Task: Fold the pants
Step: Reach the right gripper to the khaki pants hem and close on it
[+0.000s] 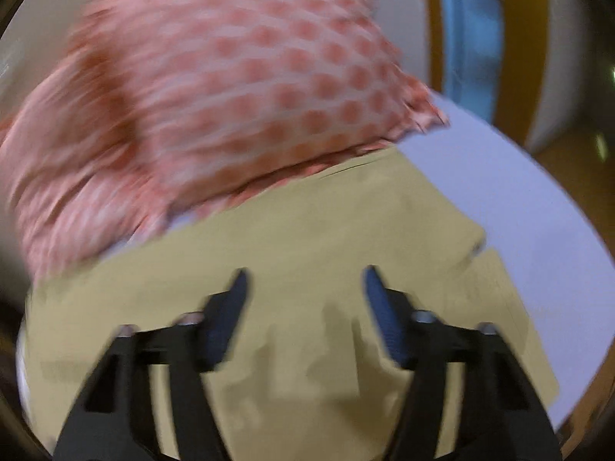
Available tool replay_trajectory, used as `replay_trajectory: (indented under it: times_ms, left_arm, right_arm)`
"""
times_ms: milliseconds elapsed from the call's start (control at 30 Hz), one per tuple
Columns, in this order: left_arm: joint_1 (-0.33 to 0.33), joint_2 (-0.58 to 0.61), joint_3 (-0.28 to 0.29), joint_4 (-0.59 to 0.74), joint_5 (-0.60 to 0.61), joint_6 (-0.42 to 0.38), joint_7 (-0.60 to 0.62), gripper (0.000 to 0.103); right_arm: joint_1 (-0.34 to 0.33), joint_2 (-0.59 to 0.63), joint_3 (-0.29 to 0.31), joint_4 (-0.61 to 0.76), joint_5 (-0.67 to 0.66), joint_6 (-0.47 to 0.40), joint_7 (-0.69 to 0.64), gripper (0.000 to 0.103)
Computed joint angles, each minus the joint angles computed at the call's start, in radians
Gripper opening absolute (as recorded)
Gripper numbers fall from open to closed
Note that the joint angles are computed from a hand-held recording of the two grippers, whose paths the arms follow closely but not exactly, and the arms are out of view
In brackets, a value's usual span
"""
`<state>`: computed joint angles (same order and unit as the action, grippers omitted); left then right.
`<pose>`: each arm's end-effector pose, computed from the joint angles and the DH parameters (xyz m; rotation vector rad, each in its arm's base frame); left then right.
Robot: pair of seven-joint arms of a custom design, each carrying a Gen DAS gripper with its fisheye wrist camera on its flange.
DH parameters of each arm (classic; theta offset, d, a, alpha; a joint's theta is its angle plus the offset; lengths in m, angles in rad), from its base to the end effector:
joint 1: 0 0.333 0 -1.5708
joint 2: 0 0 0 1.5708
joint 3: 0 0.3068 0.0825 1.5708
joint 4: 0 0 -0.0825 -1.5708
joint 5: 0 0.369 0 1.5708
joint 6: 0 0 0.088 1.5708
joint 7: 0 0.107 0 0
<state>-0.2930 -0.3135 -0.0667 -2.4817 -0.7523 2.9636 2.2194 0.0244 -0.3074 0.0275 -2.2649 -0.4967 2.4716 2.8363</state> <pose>0.4491 -0.1212 0.4844 -1.5063 2.0954 -1.0469 0.4870 0.0276 0.5374 -0.8637 2.4791 -0.6369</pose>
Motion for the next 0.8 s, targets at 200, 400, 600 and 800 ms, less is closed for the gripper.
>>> replay_trajectory:
  times_ms: [200,400,600,800]
  left_arm:
    - [0.01,0.068,-0.001,0.07,0.008,0.013,0.019,0.101]
    - [0.034,0.12,-0.014,0.118,0.001,0.012,0.034,0.101]
    - [0.029,0.149,-0.002,0.158,-0.155,-0.031,0.149,0.101]
    - [0.04,0.111,-0.013,0.134,-0.262,-0.016,0.239,0.101]
  right_arm:
    - [-0.055,0.287,-0.078,0.264,0.066,-0.081,0.079,0.049]
    - [-0.008,0.481,-0.112,0.484,-0.012,-0.283,0.085,0.04]
    - [-0.022,0.304,-0.134,0.165,-0.149,0.058,0.208,0.007]
    - [-0.182,0.114,-0.096,-0.111,-0.442,0.475,0.568,0.004]
